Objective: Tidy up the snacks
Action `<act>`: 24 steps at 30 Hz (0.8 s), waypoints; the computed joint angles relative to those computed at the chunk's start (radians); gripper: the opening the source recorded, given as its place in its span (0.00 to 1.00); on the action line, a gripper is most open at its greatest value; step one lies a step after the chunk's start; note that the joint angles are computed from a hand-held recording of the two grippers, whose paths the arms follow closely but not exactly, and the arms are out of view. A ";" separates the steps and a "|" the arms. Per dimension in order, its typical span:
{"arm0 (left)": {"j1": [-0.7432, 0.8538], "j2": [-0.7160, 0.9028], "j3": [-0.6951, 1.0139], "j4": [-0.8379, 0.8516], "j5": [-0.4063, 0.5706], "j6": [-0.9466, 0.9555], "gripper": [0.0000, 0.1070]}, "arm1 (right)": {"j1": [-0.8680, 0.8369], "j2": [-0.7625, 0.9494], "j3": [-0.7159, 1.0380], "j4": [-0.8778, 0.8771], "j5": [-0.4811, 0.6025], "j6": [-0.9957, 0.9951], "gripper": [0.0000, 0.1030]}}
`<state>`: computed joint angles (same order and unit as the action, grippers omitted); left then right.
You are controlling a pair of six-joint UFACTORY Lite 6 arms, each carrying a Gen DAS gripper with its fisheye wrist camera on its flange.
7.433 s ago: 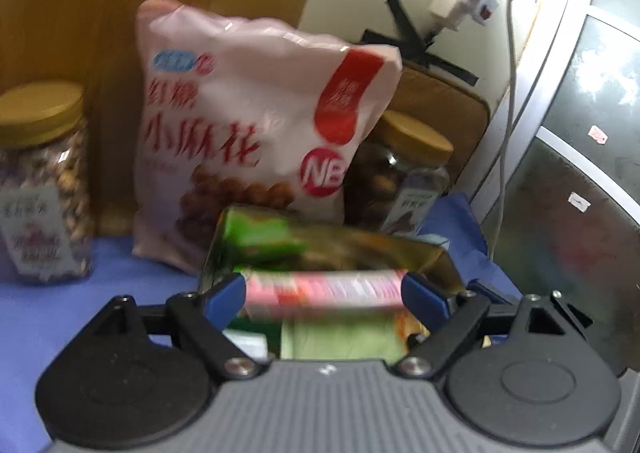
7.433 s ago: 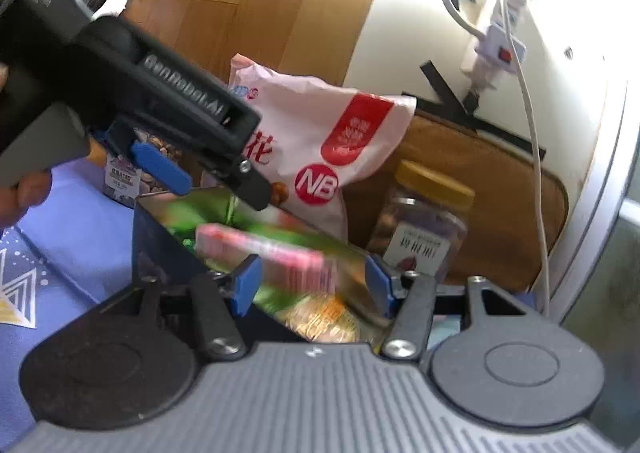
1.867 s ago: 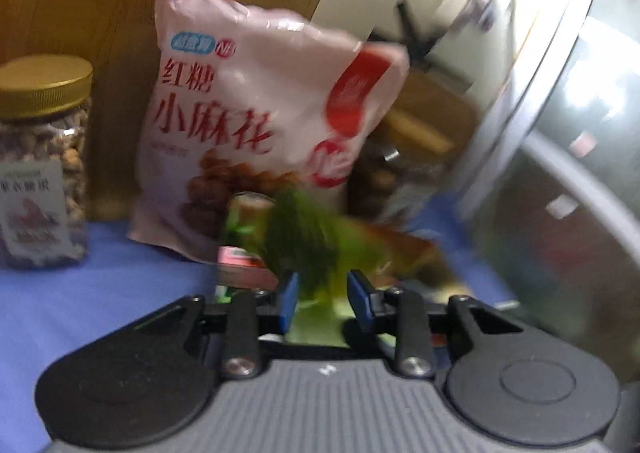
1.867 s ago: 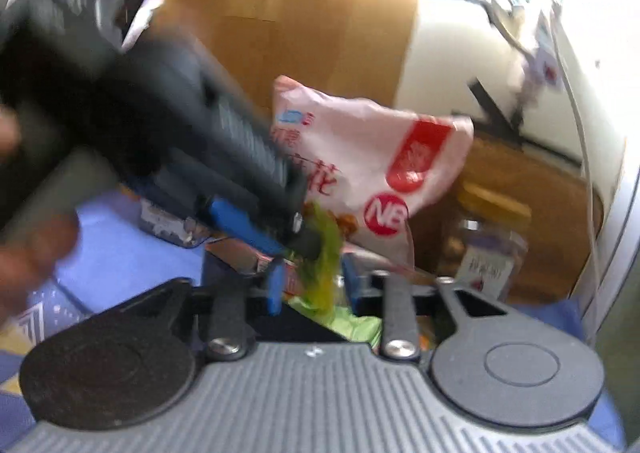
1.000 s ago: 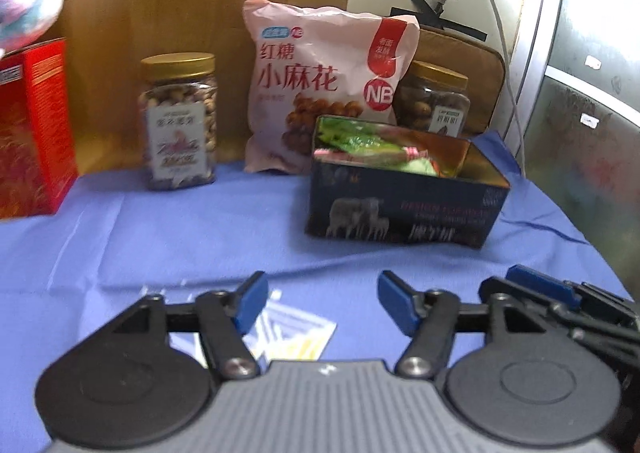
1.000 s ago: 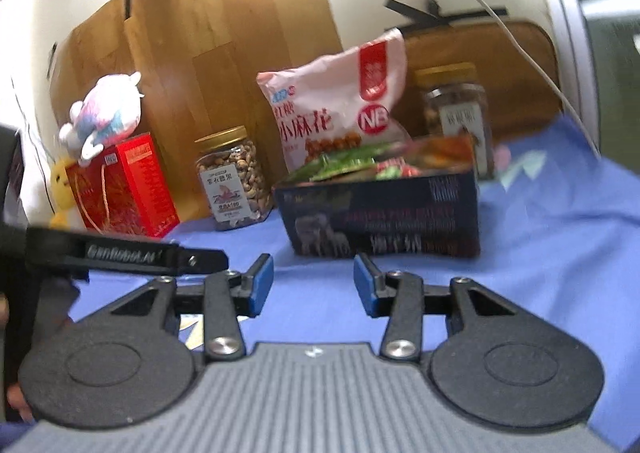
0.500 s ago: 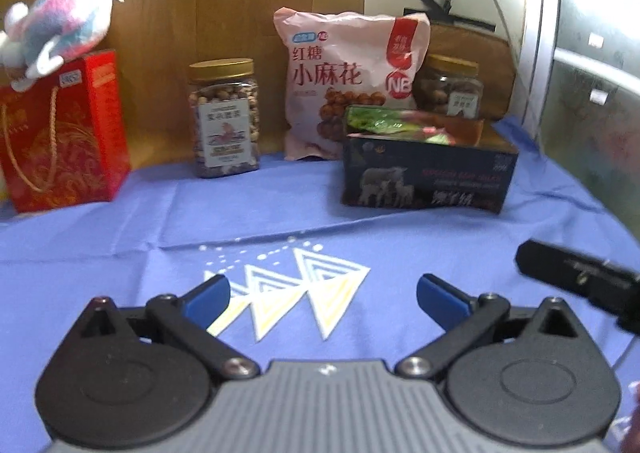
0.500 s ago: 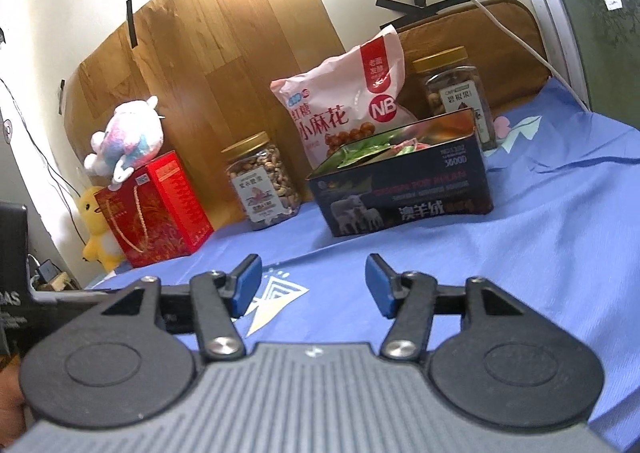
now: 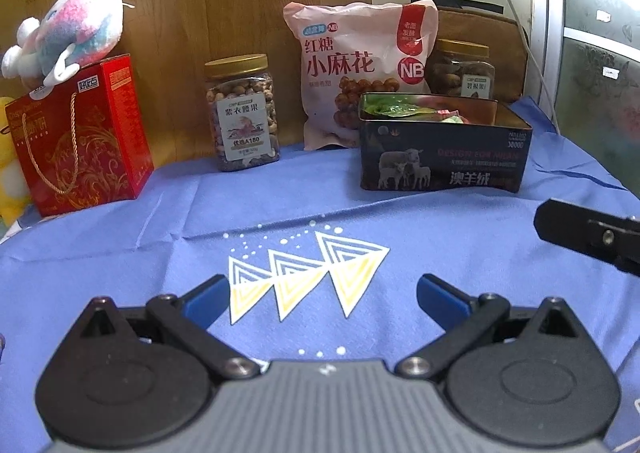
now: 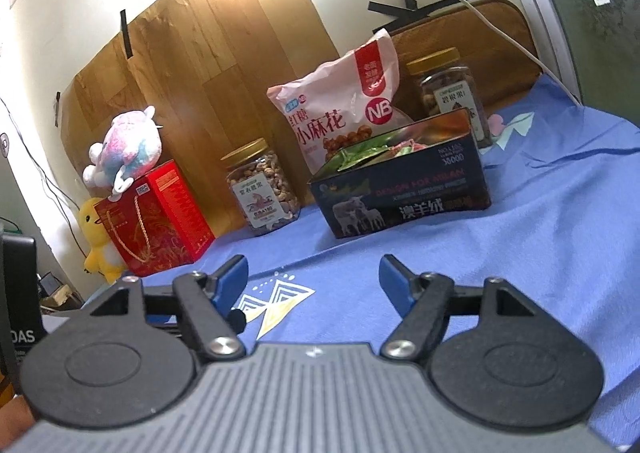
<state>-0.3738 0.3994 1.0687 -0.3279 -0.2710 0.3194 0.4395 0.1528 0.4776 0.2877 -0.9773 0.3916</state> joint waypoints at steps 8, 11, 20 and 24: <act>-0.009 -0.004 -0.009 0.003 -0.004 0.002 0.96 | -0.014 0.000 -0.011 -0.014 -0.008 0.029 0.76; -0.029 0.000 -0.004 -0.130 -0.013 0.139 0.96 | -0.017 0.000 -0.017 -0.012 -0.014 0.038 0.76; -0.047 0.019 0.018 -0.252 0.020 0.276 0.96 | -0.006 -0.003 -0.030 0.022 -0.036 0.035 0.77; -0.051 0.019 0.019 -0.297 0.026 0.324 0.96 | -0.015 -0.003 -0.035 0.016 -0.040 0.045 0.77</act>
